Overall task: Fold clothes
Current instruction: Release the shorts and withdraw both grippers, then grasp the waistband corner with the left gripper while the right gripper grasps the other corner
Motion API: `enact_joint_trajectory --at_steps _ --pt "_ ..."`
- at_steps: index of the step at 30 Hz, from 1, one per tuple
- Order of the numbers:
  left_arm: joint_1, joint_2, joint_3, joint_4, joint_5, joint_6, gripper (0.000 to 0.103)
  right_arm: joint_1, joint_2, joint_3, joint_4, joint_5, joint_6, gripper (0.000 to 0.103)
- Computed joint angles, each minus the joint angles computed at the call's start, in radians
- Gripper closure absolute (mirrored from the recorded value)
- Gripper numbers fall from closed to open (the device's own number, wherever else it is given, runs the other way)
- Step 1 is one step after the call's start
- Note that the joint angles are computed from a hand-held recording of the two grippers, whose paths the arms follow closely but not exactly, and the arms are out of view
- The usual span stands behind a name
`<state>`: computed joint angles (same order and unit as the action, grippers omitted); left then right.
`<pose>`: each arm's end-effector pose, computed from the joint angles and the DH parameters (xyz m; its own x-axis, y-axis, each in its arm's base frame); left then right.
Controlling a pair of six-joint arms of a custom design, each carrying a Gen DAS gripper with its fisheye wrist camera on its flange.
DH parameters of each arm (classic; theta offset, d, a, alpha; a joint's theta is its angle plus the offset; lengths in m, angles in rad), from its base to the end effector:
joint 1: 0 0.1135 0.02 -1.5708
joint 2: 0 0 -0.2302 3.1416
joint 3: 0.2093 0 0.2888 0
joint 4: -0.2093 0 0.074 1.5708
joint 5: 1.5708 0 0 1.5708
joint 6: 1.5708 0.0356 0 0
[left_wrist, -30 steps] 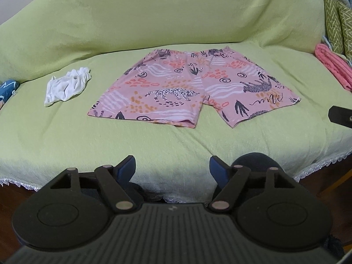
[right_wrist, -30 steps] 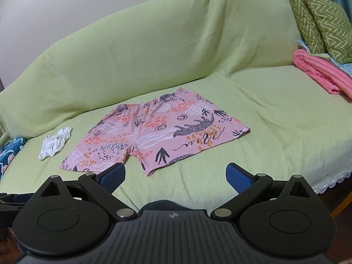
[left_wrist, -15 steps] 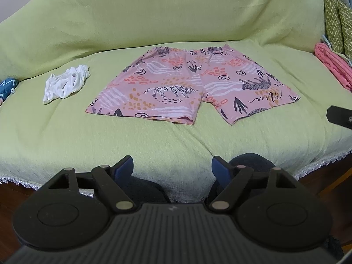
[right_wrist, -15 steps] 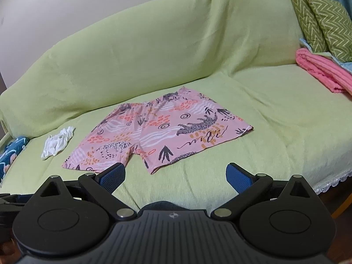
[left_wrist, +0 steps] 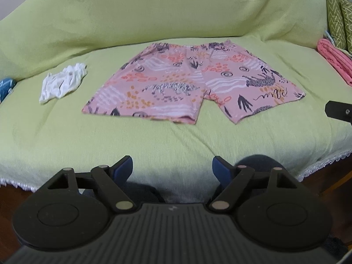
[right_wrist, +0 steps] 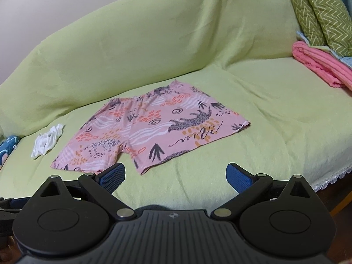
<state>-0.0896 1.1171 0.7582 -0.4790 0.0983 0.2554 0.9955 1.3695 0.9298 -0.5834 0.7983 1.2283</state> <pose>0.2765 -0.0283 0.1960 -0.6772 0.3133 -0.6658 0.3365 0.9365 0.0984 0.1882 0.2434 0.1887 -0.5164 0.4118 -0.7508 0.3090 0.9073 0.2851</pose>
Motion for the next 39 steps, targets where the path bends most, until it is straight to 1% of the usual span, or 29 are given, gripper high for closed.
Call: enact_joint_trajectory --at_steps 5,6,7,10,12,14,16,18,19,20,21,22,24,25,26,28,29,30,31,32,36,38,39 --pt "-0.047 0.107 0.079 0.071 -0.012 -0.012 0.026 -0.031 -0.011 0.008 -0.031 0.019 0.007 0.002" --pt "-0.060 0.126 0.094 0.086 -0.006 -0.014 0.023 -0.033 -0.022 0.002 -0.038 0.028 0.013 0.002" --pt "-0.075 0.145 0.105 0.102 0.000 -0.015 0.019 -0.035 -0.039 -0.009 -0.047 0.039 0.027 0.002" --pt "-0.142 0.201 0.125 0.161 0.007 -0.015 0.018 -0.063 -0.126 -0.082 -0.044 0.037 0.059 0.002" --pt "-0.196 0.255 0.138 0.197 0.004 -0.017 0.018 -0.120 -0.208 -0.161 0.010 -0.013 0.022 0.002" --pt "-0.250 0.319 0.157 0.233 0.004 -0.017 0.018 -0.223 -0.287 -0.249 0.100 -0.105 -0.049 0.000" --pt "-0.301 0.402 0.173 0.305 -0.007 -0.012 0.018 -0.390 -0.322 -0.327 0.244 -0.268 -0.181 0.000" --pt "-0.347 0.494 0.197 0.382 -0.022 -0.002 0.018 -0.575 -0.280 -0.356 0.380 -0.459 -0.317 0.000" --pt "-0.367 0.556 0.226 0.424 -0.030 0.006 0.018 -0.669 -0.206 -0.328 0.441 -0.564 -0.412 0.001" --pt "-0.380 0.629 0.282 0.431 -0.033 0.011 0.018 -0.759 -0.118 -0.282 0.485 -0.672 -0.502 0.002" --pt "-0.392 0.700 0.342 0.434 -0.036 0.015 0.018 -0.848 -0.016 -0.208 0.499 -0.795 -0.596 0.003" --pt "-0.402 0.773 0.424 0.408 -0.040 0.012 0.018 -0.926 0.093 -0.118 0.490 -0.906 -0.687 0.006" --pt "-0.406 0.900 0.591 0.351 -0.022 0.004 0.018 -1.050 0.317 0.105 0.411 -1.096 -0.860 0.014" --pt "-0.410 0.948 0.658 0.319 -0.028 -0.013 0.018 -1.094 0.414 0.214 0.354 -1.173 -0.924 0.017" --pt "-0.414 0.996 0.728 0.286 -0.033 -0.030 0.018 -1.123 0.489 0.301 0.299 -1.225 -0.957 0.022" --pt "-0.422 1.096 0.877 0.211 -0.042 -0.065 0.018 -1.159 0.594 0.420 0.201 -1.295 -0.961 0.029" --pt "-0.430 1.135 0.940 0.157 -0.049 -0.080 0.018 -1.176 0.649 0.486 0.146 -1.328 -0.965 0.036" --pt "-0.442 1.173 1.012 0.081 -0.053 -0.085 0.020 -1.191 0.703 0.552 0.089 -1.362 -0.971 0.042" --pt "-0.452 1.213 1.090 0.004 -0.057 -0.091 0.021 -1.201 0.748 0.614 0.022 -1.398 -0.986 0.050" --pt "-0.463 1.237 1.140 -0.049 -0.056 -0.099 0.021 -1.206 0.797 0.687 -0.062 -1.422 -1.017 0.052" --pt "-0.513 1.299 1.286 -0.206 -0.063 -0.141 0.021 -1.211 0.969 0.971 -0.363 -1.437 -1.186 0.052" --pt "-0.541 1.335 1.353 -0.268 -0.071 -0.176 0.020 -1.206 1.045 1.077 -0.466 -1.409 -1.232 0.051" --pt "-0.557 1.351 1.382 -0.291 -0.086 -0.196 0.020 -1.209 1.071 1.118 -0.504 -1.420 -1.248 0.051"
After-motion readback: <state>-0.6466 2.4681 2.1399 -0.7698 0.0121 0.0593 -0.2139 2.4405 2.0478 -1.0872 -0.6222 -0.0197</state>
